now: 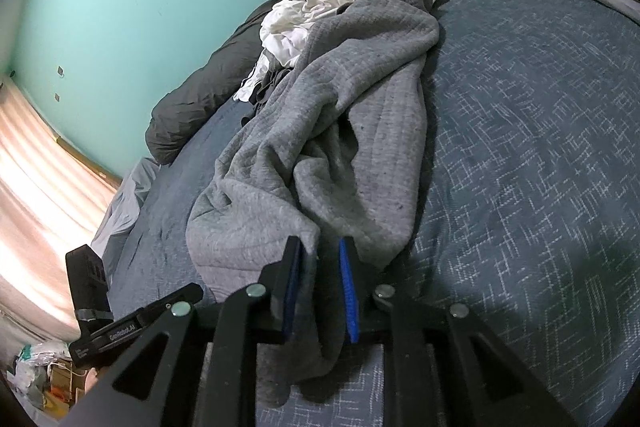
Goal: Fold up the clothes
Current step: 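Lay the sweatshirt flat while the left tool closes on its hem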
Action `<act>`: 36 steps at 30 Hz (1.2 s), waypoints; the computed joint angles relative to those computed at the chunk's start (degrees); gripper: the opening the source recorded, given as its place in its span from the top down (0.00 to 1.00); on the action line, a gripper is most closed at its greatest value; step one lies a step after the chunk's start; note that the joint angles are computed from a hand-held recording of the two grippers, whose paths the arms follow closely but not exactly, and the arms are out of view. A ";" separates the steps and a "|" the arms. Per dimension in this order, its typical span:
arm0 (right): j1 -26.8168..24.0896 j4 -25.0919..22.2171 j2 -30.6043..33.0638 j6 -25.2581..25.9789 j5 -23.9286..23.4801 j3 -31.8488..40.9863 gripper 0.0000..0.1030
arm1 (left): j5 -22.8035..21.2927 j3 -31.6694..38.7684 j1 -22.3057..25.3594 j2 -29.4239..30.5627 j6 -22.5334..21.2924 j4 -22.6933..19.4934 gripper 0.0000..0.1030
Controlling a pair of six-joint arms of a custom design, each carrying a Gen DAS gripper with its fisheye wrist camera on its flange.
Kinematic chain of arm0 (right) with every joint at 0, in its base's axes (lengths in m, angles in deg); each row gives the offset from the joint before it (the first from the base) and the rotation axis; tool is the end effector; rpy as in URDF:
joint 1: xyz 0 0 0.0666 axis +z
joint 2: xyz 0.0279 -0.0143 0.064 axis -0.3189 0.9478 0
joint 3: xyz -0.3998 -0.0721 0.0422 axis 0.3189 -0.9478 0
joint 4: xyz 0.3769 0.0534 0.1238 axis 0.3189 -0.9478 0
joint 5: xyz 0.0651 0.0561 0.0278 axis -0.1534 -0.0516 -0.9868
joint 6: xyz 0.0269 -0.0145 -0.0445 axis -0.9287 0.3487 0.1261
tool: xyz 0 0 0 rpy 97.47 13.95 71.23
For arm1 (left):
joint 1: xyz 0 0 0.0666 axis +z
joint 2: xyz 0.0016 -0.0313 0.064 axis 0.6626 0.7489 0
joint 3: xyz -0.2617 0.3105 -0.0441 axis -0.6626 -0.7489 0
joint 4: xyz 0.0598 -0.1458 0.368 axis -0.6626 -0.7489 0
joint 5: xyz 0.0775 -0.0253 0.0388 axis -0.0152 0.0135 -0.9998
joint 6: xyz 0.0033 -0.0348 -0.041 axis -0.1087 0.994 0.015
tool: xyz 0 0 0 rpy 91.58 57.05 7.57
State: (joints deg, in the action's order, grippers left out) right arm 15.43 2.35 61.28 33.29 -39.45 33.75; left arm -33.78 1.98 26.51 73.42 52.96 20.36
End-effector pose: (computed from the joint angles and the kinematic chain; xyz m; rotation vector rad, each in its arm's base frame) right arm 0.2861 0.1931 0.3778 0.2828 2.2785 0.8065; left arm 0.3131 -0.0896 0.3997 -0.0296 2.5208 -0.4319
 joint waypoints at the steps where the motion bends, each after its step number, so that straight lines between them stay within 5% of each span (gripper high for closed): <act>1: -0.01 0.05 0.03 -0.06 -0.06 -0.02 0.82 | 0.48 -0.15 -0.10 -0.16 0.15 0.53 0.00; 10: 0.12 0.32 0.25 -0.34 -0.26 -0.12 0.81 | 3.55 -0.43 -0.59 -0.16 0.31 2.84 0.05; 15: 0.32 0.45 0.34 -0.46 -0.53 -0.21 0.81 | 4.29 -0.46 -0.82 -0.20 0.21 3.32 0.27; 17: 0.45 0.44 0.36 -0.43 -0.48 -0.16 0.81 | 4.11 -0.34 -1.22 -0.31 -0.51 3.47 0.50; 23: 0.59 0.47 0.47 -0.59 -0.58 -0.14 0.81 | 5.68 -0.28 -1.92 -0.54 -1.77 3.36 0.56; 29: 0.79 0.21 0.75 -0.45 -0.90 0.04 0.81 | 7.08 -0.14 -1.33 -1.10 -1.93 3.74 0.89; 36: 1.44 0.24 1.03 -0.28 -1.08 0.19 0.80 | 6.82 -0.60 -1.13 -0.60 -1.23 3.85 0.89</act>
State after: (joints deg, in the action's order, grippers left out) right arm 16.87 2.59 62.31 33.01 -40.53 33.94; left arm -26.95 1.37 25.38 72.82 51.73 24.21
